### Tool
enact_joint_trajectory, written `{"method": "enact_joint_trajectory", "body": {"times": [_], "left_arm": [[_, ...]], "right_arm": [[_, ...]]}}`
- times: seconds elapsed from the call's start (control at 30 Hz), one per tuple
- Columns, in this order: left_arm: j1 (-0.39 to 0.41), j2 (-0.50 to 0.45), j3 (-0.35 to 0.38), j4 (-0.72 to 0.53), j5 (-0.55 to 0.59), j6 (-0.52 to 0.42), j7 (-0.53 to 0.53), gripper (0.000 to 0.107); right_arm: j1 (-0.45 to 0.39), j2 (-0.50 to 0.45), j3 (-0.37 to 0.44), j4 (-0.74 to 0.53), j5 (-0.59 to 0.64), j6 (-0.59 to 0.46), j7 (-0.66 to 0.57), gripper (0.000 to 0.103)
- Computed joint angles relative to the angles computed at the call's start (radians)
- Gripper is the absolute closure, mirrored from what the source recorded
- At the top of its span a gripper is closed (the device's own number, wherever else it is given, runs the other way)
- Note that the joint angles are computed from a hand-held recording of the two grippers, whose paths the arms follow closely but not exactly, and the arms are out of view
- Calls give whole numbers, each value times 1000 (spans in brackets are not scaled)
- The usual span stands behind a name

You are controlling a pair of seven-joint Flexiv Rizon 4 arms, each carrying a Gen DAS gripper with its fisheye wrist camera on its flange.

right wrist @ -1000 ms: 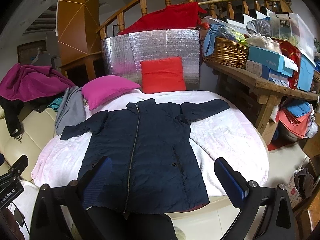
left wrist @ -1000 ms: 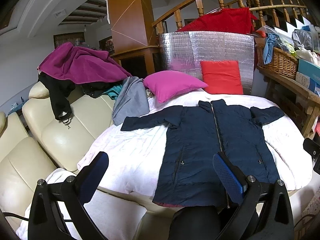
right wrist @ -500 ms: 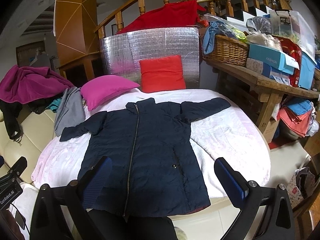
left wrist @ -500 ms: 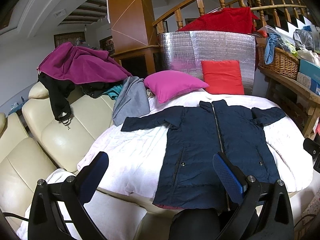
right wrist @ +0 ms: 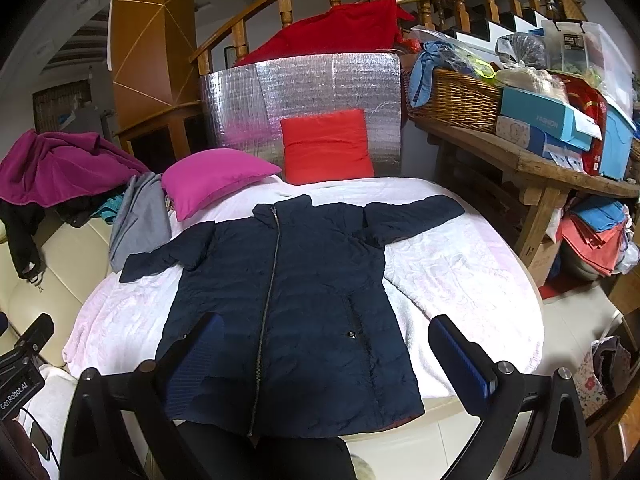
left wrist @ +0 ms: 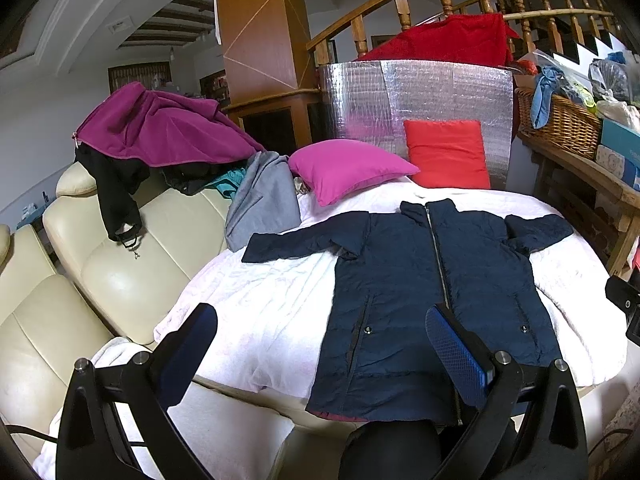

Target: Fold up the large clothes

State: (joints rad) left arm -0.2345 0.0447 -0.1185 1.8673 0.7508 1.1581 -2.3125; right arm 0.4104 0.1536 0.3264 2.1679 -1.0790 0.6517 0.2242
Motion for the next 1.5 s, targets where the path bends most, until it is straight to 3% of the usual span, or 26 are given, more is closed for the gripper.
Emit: {"method": "enact_joint_trajectory", "body": {"times": [0.77, 1.07, 1.5], "left_arm": [[-37, -77, 32, -68, -30, -21, 42, 4], [-71, -115, 47, -105, -37, -43, 70, 4], [-119, -165, 63, -166, -31, -87, 87, 4]], "right_arm": [[-19, -54, -42, -29, -4, 57, -26, 0], [-1, -99, -52, -69, 12, 34, -86, 0], [-25, -93, -73, -65, -14, 54, -83, 0]]}}
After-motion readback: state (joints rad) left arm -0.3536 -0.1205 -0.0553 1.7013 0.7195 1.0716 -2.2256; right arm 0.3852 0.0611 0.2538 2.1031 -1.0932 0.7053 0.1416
